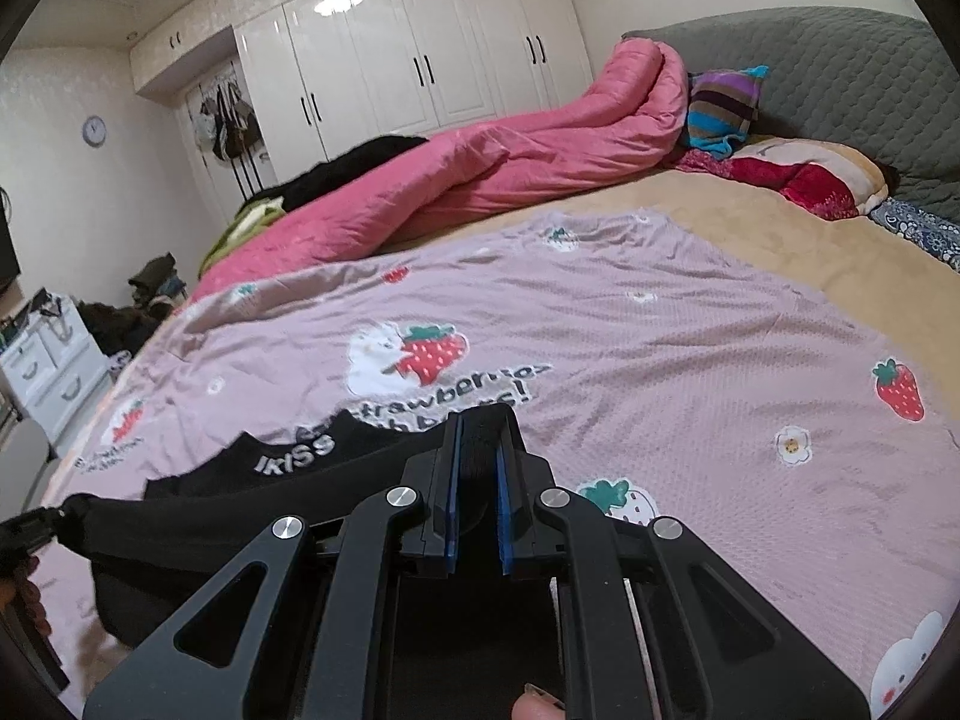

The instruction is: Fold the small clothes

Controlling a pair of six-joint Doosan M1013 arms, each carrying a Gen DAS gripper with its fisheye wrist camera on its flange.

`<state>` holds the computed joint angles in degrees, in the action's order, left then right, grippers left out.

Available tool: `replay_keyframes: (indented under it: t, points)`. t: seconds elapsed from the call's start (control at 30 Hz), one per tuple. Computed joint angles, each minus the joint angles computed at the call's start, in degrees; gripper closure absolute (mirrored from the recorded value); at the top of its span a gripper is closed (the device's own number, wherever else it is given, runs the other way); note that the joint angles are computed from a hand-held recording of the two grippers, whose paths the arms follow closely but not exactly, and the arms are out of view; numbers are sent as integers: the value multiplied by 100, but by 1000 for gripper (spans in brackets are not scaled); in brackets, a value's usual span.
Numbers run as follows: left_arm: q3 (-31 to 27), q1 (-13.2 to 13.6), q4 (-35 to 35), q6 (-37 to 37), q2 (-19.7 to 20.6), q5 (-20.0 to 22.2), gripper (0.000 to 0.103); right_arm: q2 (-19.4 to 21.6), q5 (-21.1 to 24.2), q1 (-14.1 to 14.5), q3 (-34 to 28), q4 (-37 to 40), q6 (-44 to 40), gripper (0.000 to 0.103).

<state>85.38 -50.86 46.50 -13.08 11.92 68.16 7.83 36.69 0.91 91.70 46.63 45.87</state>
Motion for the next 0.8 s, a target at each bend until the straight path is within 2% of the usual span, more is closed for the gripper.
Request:
replay_keyframes:
  t: [0.33, 0.37, 0.4, 0.43, 0.47, 0.63, 0.8]
  points:
    - [10, 67, -130, 57, 82, -35, 97, 145, -118, 173, 39, -754, 552, 93]
    - [-13, 51, -110, 57, 93, 24, 96, 142, -135, 179, 46, -825, 626, 90]
    - [-50, 26, -73, 73, 108, 128, 89, 133, -173, 182, 57, -886, 695, 83]
    - [-71, -5, -5, 80, 106, 200, 81, 120, -194, 168, 75, -832, 664, 77]
    - [-78, -20, 34, 70, 97, 224, 80, 103, -200, 151, 89, -789, 654, 75]
    - [-187, -150, 216, 163, 100, 420, 80, -12, -184, 73, 177, -552, 410, 70]
    - [-333, -314, 283, 457, 166, 512, 80, -123, 166, -19, 222, -158, -147, 68]
